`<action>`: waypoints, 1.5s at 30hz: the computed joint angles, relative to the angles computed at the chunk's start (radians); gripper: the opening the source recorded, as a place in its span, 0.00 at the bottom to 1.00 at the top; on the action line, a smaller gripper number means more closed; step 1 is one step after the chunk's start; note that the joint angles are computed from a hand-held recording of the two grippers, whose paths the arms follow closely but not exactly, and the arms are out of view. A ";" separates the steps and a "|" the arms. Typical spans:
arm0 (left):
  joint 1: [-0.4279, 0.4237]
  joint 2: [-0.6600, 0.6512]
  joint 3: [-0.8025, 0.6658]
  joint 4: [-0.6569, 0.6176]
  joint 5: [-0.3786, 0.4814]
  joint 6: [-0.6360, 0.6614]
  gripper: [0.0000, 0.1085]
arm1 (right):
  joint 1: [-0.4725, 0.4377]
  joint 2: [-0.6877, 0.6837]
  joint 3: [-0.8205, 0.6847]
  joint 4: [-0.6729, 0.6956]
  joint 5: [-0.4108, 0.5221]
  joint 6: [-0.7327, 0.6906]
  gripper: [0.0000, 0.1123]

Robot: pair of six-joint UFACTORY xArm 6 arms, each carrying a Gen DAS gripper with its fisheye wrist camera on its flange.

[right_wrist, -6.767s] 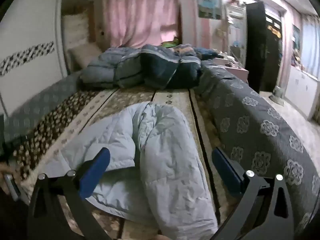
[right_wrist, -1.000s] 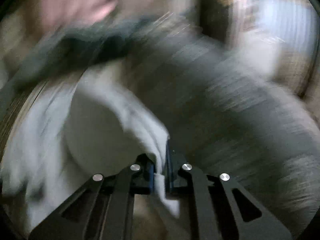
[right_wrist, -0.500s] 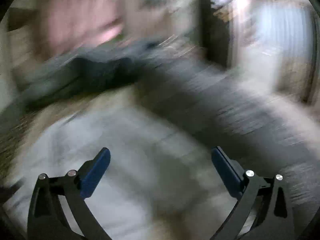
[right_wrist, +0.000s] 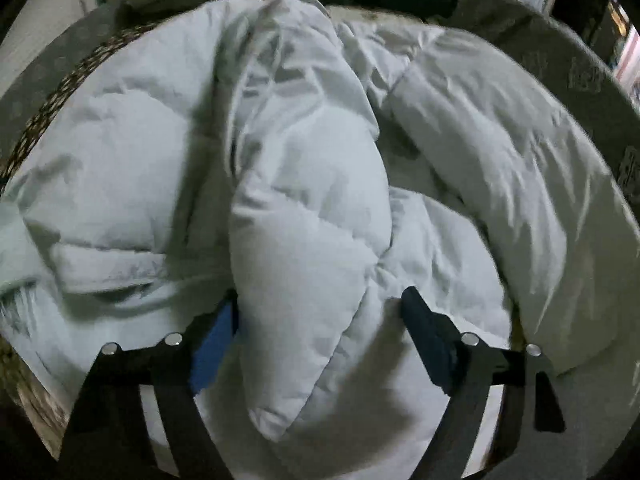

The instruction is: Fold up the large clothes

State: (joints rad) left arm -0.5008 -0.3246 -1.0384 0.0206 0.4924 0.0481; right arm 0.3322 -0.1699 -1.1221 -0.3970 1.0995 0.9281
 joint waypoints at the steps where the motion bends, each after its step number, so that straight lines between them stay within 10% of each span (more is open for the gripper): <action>1: -0.011 0.008 -0.010 -0.008 -0.031 -0.039 0.86 | -0.005 0.015 -0.011 0.003 -0.004 0.002 0.62; 13: -0.170 0.273 -0.229 0.184 0.278 -0.211 0.90 | -0.117 -0.093 0.072 0.071 -0.093 -0.062 0.23; 17: -0.149 0.307 -0.269 0.146 0.314 -0.141 0.10 | -0.121 -0.151 0.103 0.047 -0.098 -0.042 0.15; 19: -0.129 0.297 -0.272 0.141 0.314 -0.146 0.01 | -0.120 -0.198 0.114 -0.006 -0.089 0.007 0.13; 30: 0.085 0.024 -0.151 -0.138 0.189 0.200 0.00 | -0.126 -0.533 0.164 -0.262 0.009 0.245 0.11; 38: 0.305 -0.212 -0.078 -0.556 0.404 0.656 0.00 | 0.118 -0.781 0.202 -0.292 0.325 0.276 0.03; 39: 0.308 -0.222 -0.058 -0.518 0.419 0.658 0.01 | 0.140 -0.776 0.202 -0.279 0.379 0.261 0.08; 40: 0.313 -0.220 -0.050 -0.474 0.421 0.654 0.27 | 0.139 -0.765 0.208 -0.251 0.408 0.224 0.46; 41: 0.308 -0.217 -0.030 -0.409 0.412 0.627 0.75 | 0.132 -0.756 0.220 -0.231 0.416 0.187 0.73; 42: 0.314 -0.206 -0.029 -0.385 0.422 0.607 0.91 | 0.115 -0.750 0.251 -0.221 0.383 0.160 0.90; 45: 0.300 -0.145 -0.061 -0.325 0.472 0.534 0.92 | -0.026 -0.731 0.304 -0.070 0.257 0.051 0.90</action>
State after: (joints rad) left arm -0.2011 -0.4697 -1.0992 -0.3045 0.9645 0.5825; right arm 0.3062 -0.9010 -0.8178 -0.4670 1.3570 0.9794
